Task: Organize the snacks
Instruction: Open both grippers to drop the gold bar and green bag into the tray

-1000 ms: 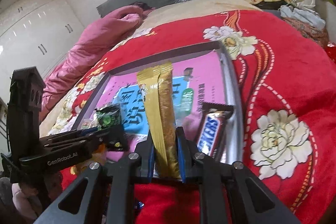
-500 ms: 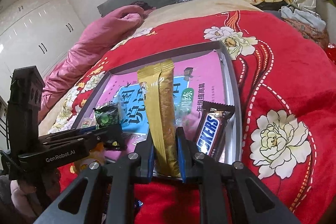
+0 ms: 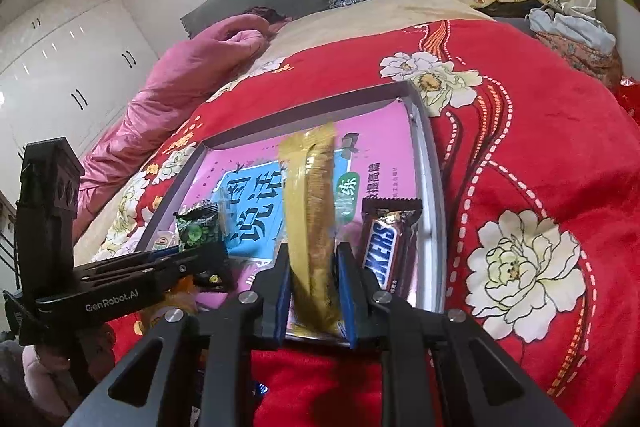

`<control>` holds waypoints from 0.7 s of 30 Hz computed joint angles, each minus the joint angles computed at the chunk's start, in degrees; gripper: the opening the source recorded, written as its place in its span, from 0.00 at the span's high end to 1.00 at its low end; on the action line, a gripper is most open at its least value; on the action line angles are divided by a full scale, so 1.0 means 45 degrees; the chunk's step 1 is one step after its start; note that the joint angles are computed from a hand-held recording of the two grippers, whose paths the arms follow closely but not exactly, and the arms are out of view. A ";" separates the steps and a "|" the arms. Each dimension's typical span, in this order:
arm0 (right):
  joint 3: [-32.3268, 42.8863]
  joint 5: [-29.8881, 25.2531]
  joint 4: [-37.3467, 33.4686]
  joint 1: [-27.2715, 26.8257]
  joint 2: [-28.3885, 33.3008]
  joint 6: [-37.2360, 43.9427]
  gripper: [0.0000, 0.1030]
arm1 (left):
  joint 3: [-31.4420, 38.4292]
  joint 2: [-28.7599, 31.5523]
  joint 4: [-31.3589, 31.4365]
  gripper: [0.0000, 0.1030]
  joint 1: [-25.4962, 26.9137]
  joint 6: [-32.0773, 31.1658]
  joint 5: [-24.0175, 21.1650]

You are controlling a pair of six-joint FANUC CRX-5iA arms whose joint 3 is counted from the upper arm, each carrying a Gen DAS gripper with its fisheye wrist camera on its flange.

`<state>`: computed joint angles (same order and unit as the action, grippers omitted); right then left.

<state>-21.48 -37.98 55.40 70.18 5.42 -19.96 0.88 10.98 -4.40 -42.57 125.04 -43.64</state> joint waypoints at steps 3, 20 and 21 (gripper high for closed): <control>0.0052 -0.0099 -0.0053 0.0057 0.0031 0.0077 0.74 | -0.0077 -0.0019 0.0133 0.69 0.0046 -0.0080 0.0075; -0.0228 -0.0676 0.0187 0.0125 -0.0293 -0.0655 0.70 | -0.0247 -0.0151 0.0469 0.66 0.0095 -0.0486 0.0245; -0.0216 -0.0769 0.0174 0.0147 -0.0293 -0.0669 0.70 | -0.0255 -0.0161 0.0470 0.66 0.0096 -0.0487 0.0243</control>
